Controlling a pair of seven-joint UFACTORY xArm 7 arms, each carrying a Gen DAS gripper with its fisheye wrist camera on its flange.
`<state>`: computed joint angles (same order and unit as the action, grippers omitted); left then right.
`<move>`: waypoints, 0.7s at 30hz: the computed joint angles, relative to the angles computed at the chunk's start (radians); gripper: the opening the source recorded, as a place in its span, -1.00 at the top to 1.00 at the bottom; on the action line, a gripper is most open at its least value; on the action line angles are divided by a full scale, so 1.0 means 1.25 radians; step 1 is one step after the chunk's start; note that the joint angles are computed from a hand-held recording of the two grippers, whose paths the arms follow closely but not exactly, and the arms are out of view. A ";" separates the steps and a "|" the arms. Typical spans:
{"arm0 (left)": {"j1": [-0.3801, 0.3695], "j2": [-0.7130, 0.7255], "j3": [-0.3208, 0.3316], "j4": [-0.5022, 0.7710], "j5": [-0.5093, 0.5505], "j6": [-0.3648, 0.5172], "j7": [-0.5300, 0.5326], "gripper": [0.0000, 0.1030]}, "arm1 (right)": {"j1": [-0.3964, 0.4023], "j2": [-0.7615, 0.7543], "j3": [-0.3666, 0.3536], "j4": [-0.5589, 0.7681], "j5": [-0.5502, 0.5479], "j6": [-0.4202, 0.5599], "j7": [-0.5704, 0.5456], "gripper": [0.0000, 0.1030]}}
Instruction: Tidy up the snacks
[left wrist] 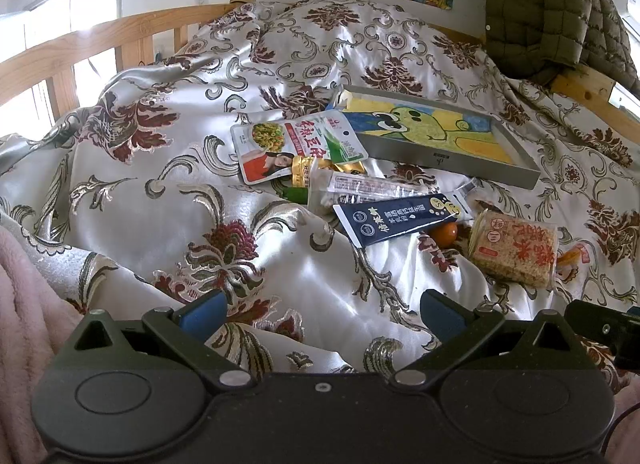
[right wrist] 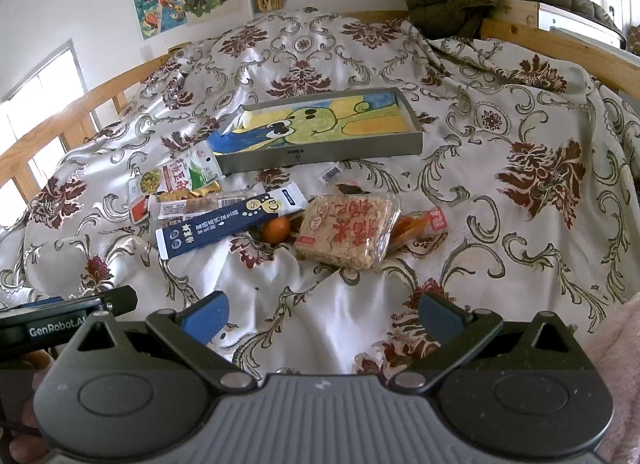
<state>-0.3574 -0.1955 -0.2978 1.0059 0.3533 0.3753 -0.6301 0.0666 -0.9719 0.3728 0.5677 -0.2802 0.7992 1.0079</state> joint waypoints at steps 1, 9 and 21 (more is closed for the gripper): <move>-0.001 0.000 0.001 0.000 -0.001 0.001 0.001 -0.99 | 0.000 0.000 0.000 0.000 0.000 0.000 0.000 -1.00; -0.002 -0.005 0.003 -0.006 -0.008 0.000 0.006 -0.99 | 0.002 0.001 -0.002 0.001 0.000 0.002 0.000 -1.00; -0.001 -0.004 0.003 -0.005 -0.014 0.001 0.012 -0.99 | 0.003 0.003 -0.002 0.002 0.000 0.004 0.000 -1.00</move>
<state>-0.3583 -0.2011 -0.2945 1.0003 0.3357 0.3769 -0.6157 0.0701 -0.9685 0.3704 0.5701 -0.2800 0.8038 1.0083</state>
